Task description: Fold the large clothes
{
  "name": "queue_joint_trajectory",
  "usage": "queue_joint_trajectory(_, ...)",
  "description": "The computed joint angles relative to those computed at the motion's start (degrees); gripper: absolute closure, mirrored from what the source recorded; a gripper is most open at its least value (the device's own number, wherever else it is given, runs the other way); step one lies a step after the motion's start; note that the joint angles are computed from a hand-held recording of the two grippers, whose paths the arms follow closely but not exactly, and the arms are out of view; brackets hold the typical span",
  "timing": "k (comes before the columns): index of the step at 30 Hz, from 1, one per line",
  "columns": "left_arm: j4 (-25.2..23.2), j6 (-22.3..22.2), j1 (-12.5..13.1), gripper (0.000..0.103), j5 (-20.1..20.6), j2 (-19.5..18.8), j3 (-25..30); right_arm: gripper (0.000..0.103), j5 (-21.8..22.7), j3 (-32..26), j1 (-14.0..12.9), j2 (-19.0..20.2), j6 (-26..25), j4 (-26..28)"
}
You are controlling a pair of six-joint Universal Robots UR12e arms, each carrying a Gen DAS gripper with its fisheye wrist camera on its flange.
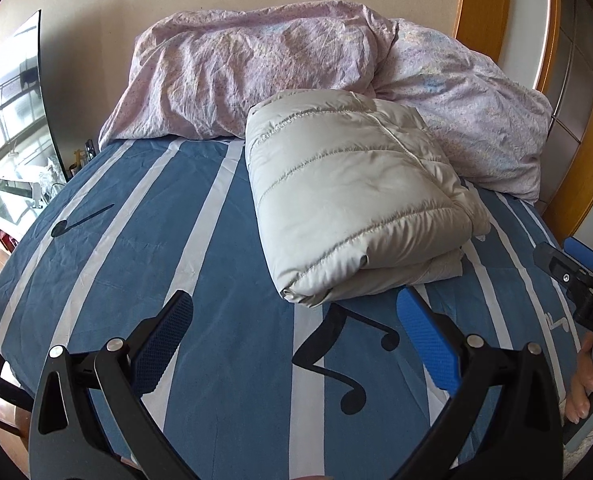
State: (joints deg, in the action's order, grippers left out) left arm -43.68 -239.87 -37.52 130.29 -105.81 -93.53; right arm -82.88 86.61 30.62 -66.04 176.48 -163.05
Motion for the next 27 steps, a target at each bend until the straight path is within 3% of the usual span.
queue_joint_trajectory(10,-2.28,-0.08,-1.99,0.001,-0.5,-0.43,2.01,0.002,-1.2,5.1,0.11,-3.8,2.86,-0.71)
queue_joint_trajectory(27,-5.15,-0.84,-4.56,0.001,2.21,-1.33,3.82,0.002,-4.23,8.47,0.39,-6.99,1.46,-0.82)
